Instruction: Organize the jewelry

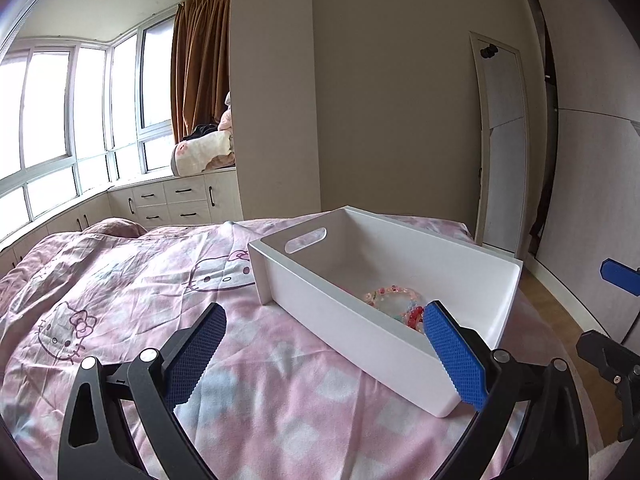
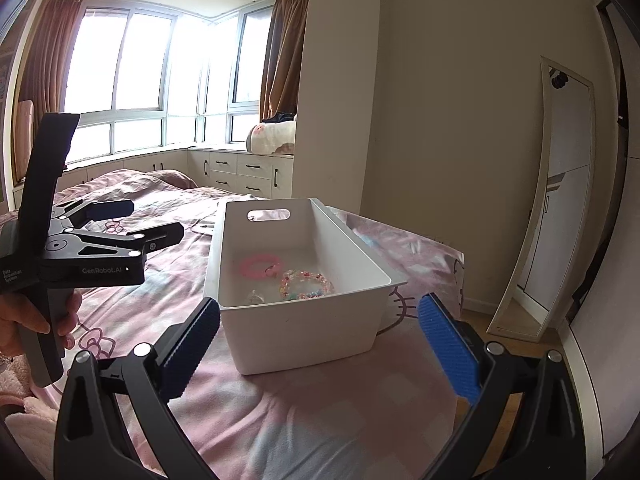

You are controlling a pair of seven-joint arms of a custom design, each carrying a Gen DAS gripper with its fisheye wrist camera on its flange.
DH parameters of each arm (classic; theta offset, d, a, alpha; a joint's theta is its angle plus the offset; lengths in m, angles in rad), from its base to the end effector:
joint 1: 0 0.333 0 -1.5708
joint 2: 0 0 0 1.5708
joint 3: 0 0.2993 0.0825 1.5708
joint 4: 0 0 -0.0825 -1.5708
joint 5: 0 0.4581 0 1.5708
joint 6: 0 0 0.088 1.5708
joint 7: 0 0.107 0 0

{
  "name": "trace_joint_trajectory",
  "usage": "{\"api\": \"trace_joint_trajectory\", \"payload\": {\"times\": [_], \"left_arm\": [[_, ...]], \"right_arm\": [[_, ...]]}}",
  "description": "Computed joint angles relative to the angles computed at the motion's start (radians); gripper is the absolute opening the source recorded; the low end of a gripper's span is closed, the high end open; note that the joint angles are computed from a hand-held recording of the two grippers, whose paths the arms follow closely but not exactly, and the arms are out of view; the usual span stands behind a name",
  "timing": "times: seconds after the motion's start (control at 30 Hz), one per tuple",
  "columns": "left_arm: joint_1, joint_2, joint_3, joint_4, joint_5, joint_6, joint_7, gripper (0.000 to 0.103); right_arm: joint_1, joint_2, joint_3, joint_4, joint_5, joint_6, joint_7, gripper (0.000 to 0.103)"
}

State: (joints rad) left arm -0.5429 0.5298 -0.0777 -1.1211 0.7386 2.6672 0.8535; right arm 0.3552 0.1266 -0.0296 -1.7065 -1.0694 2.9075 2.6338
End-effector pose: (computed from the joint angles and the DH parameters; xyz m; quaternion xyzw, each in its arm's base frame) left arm 0.6686 -0.4783 0.6076 -0.4825 0.6902 -0.4202 0.3379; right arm 0.6565 0.2790 0.5761 -0.6338 0.5271 -0.3951 0.4054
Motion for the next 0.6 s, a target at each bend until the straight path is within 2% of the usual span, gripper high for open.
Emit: {"api": "trace_joint_trajectory", "payload": {"times": [0.37,0.6], "left_arm": [[-0.006,0.047,0.002,0.081,-0.026,-0.032,0.061,0.1],[-0.01,0.065,0.006,0.104,-0.042,-0.038,0.08,0.1]], "right_arm": [[-0.002,0.015,-0.004,0.012,0.094,0.014,-0.082,0.098],[0.014,0.033,-0.025,0.034,0.102,0.026,-0.088,0.098]]}}
